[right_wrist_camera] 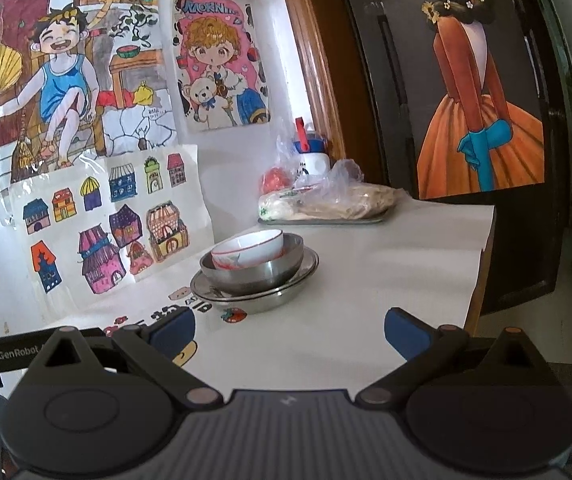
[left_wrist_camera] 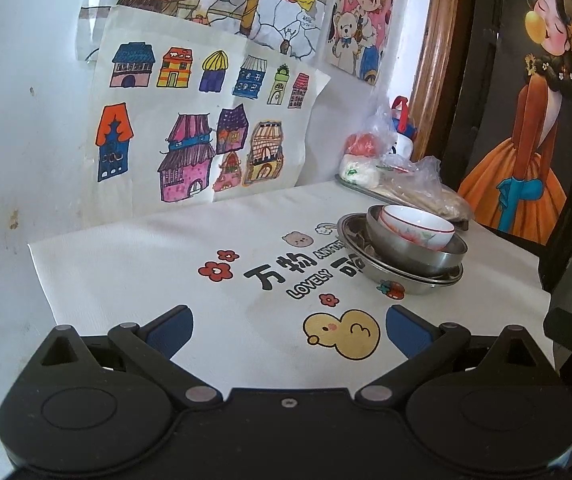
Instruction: Organize plates and bowls
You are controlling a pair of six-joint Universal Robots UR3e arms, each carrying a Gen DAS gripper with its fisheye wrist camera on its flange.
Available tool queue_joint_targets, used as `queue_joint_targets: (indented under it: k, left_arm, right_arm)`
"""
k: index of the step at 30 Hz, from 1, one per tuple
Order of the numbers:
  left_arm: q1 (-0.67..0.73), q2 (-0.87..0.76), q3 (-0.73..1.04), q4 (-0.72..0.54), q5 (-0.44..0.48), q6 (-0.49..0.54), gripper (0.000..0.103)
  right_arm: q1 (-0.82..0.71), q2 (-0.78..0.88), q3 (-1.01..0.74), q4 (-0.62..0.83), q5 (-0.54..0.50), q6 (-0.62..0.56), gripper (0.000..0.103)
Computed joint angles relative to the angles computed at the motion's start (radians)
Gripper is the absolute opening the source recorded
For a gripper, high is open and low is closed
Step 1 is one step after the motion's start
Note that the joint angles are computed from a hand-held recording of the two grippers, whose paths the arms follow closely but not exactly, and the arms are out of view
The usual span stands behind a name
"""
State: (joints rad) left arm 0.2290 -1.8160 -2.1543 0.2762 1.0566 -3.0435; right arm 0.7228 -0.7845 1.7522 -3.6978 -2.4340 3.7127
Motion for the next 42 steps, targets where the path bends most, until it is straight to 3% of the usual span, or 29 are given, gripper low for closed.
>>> queue_joint_targets:
  k: [42]
  left_arm:
    - [-0.009, -0.041, -0.025, 0.082, 0.016, 0.041, 0.102]
  right_arm:
    - [-0.017, 0.019, -0.007, 0.059, 0.038, 0.034, 0.103]
